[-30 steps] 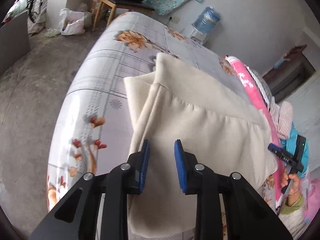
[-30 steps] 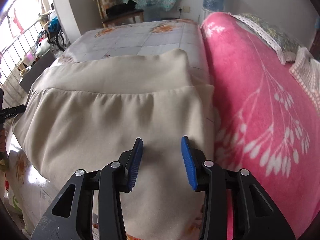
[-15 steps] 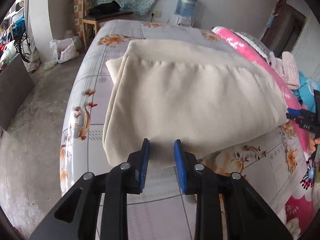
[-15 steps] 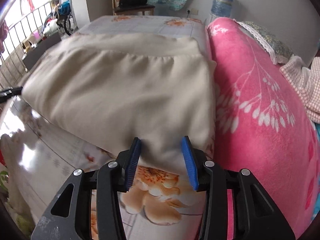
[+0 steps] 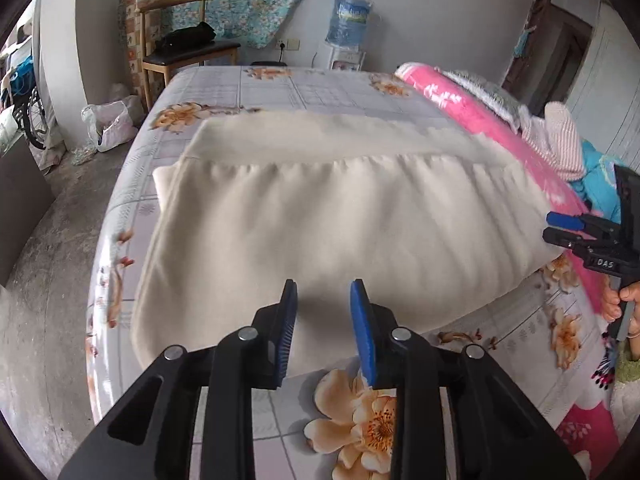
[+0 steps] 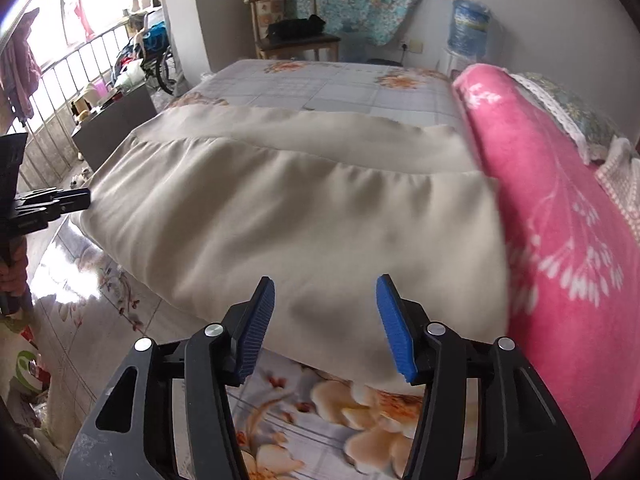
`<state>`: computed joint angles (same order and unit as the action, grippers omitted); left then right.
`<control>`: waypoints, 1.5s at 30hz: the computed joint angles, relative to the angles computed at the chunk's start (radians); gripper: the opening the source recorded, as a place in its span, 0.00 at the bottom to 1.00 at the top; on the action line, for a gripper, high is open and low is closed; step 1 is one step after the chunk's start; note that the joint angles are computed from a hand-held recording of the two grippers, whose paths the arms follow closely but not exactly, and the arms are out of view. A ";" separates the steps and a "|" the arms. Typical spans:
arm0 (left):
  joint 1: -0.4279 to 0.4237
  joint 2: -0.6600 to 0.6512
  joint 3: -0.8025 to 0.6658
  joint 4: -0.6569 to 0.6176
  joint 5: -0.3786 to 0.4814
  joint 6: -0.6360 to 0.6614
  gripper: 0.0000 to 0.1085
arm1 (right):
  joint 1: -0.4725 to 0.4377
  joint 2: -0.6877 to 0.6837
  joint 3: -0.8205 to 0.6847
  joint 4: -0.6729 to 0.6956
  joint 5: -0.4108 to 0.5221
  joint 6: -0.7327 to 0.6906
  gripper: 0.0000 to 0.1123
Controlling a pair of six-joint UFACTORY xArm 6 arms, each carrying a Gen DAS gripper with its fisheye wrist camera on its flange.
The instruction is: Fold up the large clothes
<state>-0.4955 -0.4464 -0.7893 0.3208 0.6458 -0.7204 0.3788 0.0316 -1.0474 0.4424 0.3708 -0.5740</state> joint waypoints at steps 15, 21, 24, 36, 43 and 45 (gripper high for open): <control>-0.071 -0.041 0.006 0.162 0.119 -0.190 0.52 | -0.078 -0.075 0.127 -0.140 -0.082 0.233 0.54; -0.212 -0.155 0.013 0.370 0.223 -0.409 0.73 | -0.057 -0.250 0.267 0.069 -0.093 0.158 0.65; -0.310 -0.186 0.000 0.458 0.312 -0.547 0.83 | -0.029 -0.332 0.350 0.090 -0.120 0.181 0.72; -0.592 -0.083 -0.180 0.636 0.686 -0.789 0.90 | 0.044 -0.531 0.488 -0.721 -0.217 0.936 0.84; -0.614 0.018 -0.279 0.553 0.797 -0.787 0.90 | 0.069 -0.534 0.469 -1.140 -0.193 1.323 0.84; -0.618 0.049 -0.307 0.539 0.819 -0.772 0.90 | 0.074 -0.535 0.461 -1.187 -0.183 1.374 0.84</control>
